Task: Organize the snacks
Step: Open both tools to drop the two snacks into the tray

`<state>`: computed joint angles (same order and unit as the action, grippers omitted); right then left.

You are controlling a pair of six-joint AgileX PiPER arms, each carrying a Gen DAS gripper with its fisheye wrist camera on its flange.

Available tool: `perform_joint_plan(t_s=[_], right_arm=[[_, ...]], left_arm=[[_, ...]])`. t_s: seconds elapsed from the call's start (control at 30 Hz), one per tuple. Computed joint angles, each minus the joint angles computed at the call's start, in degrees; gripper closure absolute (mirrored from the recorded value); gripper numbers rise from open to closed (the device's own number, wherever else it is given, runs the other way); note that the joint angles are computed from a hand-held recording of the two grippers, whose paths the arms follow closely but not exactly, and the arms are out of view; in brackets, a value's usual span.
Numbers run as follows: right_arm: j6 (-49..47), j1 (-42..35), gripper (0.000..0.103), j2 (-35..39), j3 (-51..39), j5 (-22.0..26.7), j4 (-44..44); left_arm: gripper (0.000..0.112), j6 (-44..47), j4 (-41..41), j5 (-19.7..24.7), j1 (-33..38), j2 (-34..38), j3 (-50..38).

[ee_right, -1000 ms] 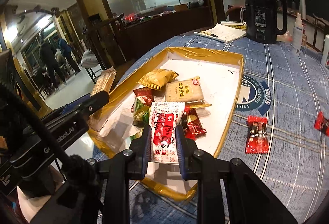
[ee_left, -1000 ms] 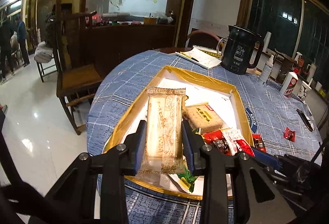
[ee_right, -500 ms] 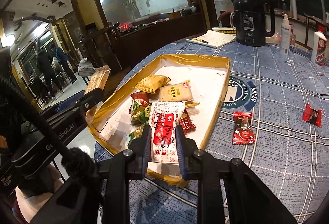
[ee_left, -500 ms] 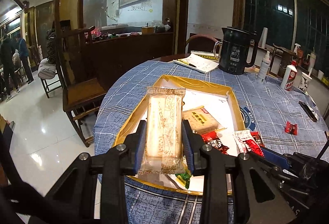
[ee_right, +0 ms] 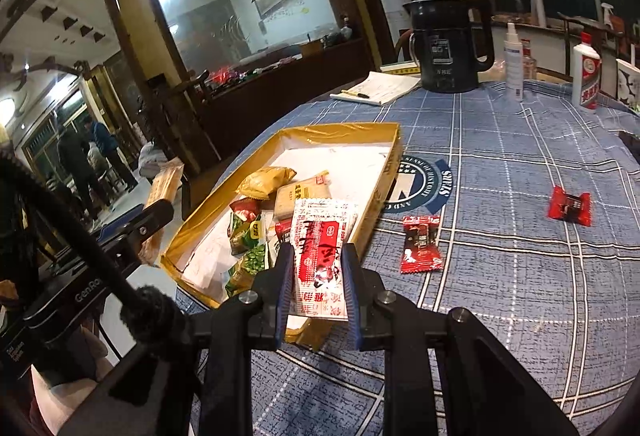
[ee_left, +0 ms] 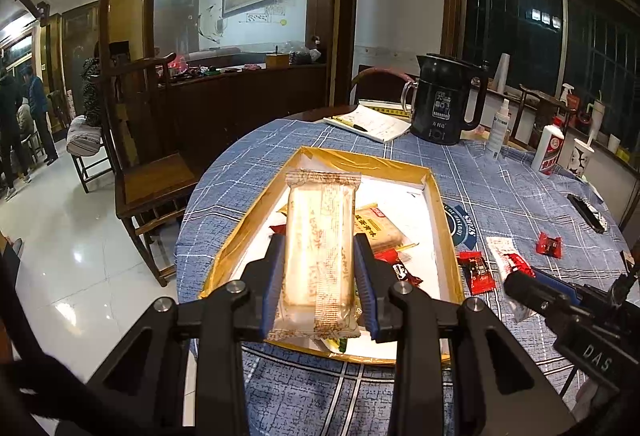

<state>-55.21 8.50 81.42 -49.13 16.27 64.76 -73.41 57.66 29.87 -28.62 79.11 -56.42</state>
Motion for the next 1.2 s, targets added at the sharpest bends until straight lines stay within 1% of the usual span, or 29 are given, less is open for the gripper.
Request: perform_joint_plan(t_s=[0.1,0.13,0.23,0.3,0.33,0.43,0.53,0.6,0.7,0.73,0.77,0.87,1.03,1.13,1.2], right_arm=[[-0.8,-0.5,0.081,0.1,-0.8,1.3,0.6],[-2.1,-0.6,0.081,0.4,-1.1,2.1,1.9],[-7.7,-0.5,0.081,2.1,-2.6,3.9,7.2],[-8.8,-0.5,0.080,4.6,-4.7,5.5,8.7],[-7.2,-0.2,0.080,6.2,-6.3,6.2,7.3],[-1.7,1.1,0.080,10.4,-10.8,7.3,1.6],[3.9,2.9,0.080,13.8,-14.8,7.4,-5.0],[8.0,3.9,0.080,15.4,-16.8,7.5,-10.0],[13.8,5.5,0.080,17.5,-18.8,6.9,-17.2],[15.0,5.8,0.080,18.1,-19.5,6.8,-18.8],[16.7,6.3,0.080,19.0,-20.3,6.7,-21.0],[19.9,7.0,0.080,20.7,-22.0,7.1,-25.0],[26.7,8.3,0.080,23.5,-24.7,7.4,-33.6],[29.0,8.8,0.079,24.2,-25.1,6.0,-36.5],[29.6,9.0,0.079,24.5,-25.5,5.9,-37.3]], left_arm=[[0.077,6.9,-7.4,-3.1,2.9,-1.7,0.0],[0.077,8.2,-8.6,-3.4,3.4,-2.2,0.1],[0.077,10.0,-9.2,-2.0,3.7,-3.3,0.2],[0.077,9.7,-8.9,-0.8,4.0,-4.5,0.8],[0.077,9.3,-8.6,-0.8,4.4,-4.9,1.4],[0.077,13.0,-13.5,-2.0,7.4,-5.0,1.7],[0.077,24.0,-26.2,-6.0,12.8,-3.7,1.1],[0.077,29.9,-33.0,-7.5,14.9,-2.0,0.3],[0.077,36.8,-40.0,-8.4,16.3,1.7,-1.9],[0.077,40.4,-43.6,-8.6,16.8,3.1,-2.9],[0.077,45.5,-48.8,-9.0,17.4,5.2,-4.2],[0.077,54.2,-57.9,-8.7,18.5,9.7,-7.1],[0.077,62.4,-66.1,-7.0,19.3,14.9,-11.0],[0.076,63.8,-67.0,-5.9,19.1,17.4,-13.3],[0.075,65.7,-69.1,-5.7,19.3,18.4,-14.0]])
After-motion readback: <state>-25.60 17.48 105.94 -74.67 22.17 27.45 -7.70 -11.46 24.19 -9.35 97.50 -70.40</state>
